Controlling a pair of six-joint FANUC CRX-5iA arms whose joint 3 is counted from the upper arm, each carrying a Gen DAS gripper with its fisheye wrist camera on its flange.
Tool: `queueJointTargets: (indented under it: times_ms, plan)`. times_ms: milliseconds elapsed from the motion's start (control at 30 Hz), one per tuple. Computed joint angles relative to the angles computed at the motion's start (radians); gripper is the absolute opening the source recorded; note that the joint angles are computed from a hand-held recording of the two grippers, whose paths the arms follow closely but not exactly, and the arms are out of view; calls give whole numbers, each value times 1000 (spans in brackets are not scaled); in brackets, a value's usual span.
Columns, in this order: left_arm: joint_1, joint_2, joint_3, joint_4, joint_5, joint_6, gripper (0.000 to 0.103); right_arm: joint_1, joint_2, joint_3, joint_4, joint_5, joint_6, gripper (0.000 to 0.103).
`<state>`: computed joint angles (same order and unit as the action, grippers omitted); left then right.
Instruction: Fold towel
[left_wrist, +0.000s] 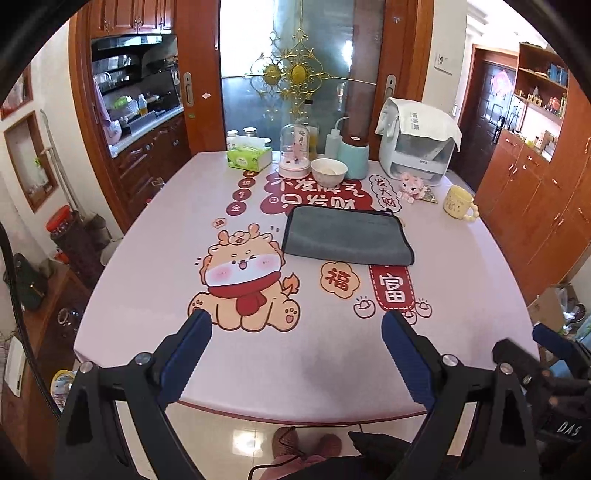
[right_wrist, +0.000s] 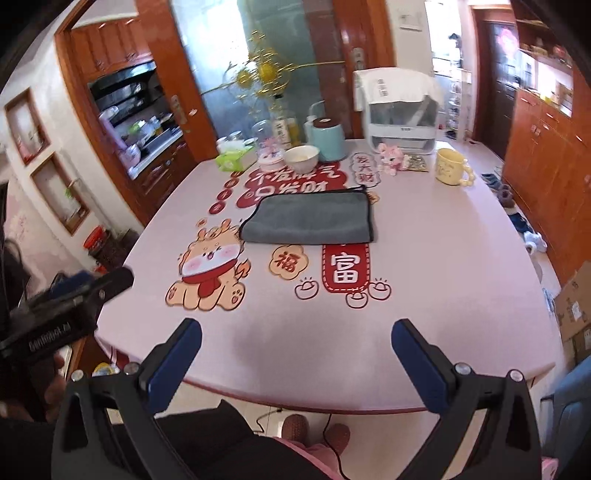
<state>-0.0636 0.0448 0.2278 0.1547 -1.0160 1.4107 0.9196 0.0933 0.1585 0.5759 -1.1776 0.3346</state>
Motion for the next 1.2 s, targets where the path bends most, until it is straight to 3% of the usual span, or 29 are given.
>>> queueJointTargets:
  times_ms: [200,400,1200]
  plan:
    - [3,-16,-23,-15,13,10,93,22,-2,-19,34,-14,-58,103]
    - [10,-27,-45,0,30,-7,103,40,8,-24,83,-31,-99,103]
    - [-2,-22,-28,-44,48,22,103,32,43,17,60,-31,-54,103]
